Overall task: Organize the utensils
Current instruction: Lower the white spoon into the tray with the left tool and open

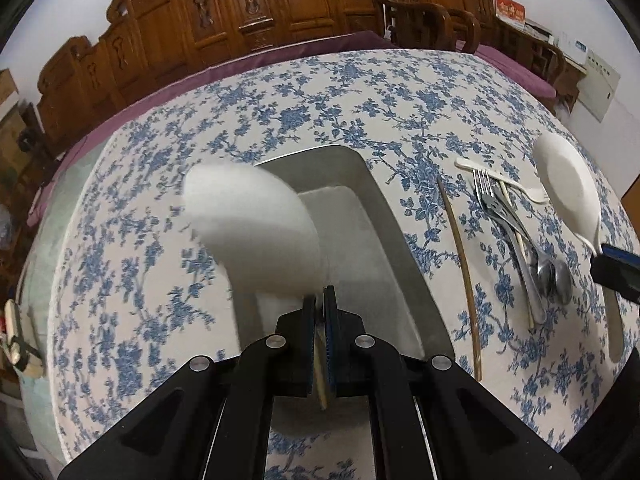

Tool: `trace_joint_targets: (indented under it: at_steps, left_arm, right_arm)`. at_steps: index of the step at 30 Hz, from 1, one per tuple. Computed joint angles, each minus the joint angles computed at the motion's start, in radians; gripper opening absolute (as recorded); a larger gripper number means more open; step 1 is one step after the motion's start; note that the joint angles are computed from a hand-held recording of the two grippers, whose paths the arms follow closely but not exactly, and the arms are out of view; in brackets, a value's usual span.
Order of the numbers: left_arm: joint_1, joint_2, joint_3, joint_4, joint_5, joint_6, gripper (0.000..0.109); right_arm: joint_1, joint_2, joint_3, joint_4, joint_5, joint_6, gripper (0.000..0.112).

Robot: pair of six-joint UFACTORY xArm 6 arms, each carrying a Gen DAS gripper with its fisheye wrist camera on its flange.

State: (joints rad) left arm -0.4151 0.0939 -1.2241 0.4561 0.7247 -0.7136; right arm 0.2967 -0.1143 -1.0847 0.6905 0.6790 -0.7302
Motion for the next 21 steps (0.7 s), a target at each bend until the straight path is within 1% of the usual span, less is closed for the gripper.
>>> trace_joint_targets:
  at_steps: [4, 6, 9, 12, 21]
  left_arm:
    - [-0.003, 0.034, -0.021, -0.012, -0.012, 0.003, 0.004]
    - [-0.002, 0.032, -0.012, -0.012, -0.032, -0.009, 0.008]
    - [0.002, 0.01, 0.015, -0.002, -0.06, -0.033, 0.009]
    - [0.01, -0.025, 0.049, 0.011, -0.079, -0.056, 0.013]
    - [0.027, -0.182, 0.178, 0.055, -0.101, -0.097, 0.014]
  right_arm:
    - [-0.003, 0.011, -0.01, -0.006, 0.001, 0.004, 0.004]
    - [-0.001, 0.016, -0.015, -0.008, 0.001, 0.007, 0.004]
    - [0.009, 0.023, -0.019, -0.011, -0.003, 0.012, 0.004]
    - [0.026, 0.03, -0.023, -0.012, -0.007, 0.02, 0.004]
    - [0.108, 0.088, -0.078, -0.015, -0.034, 0.058, 0.004]
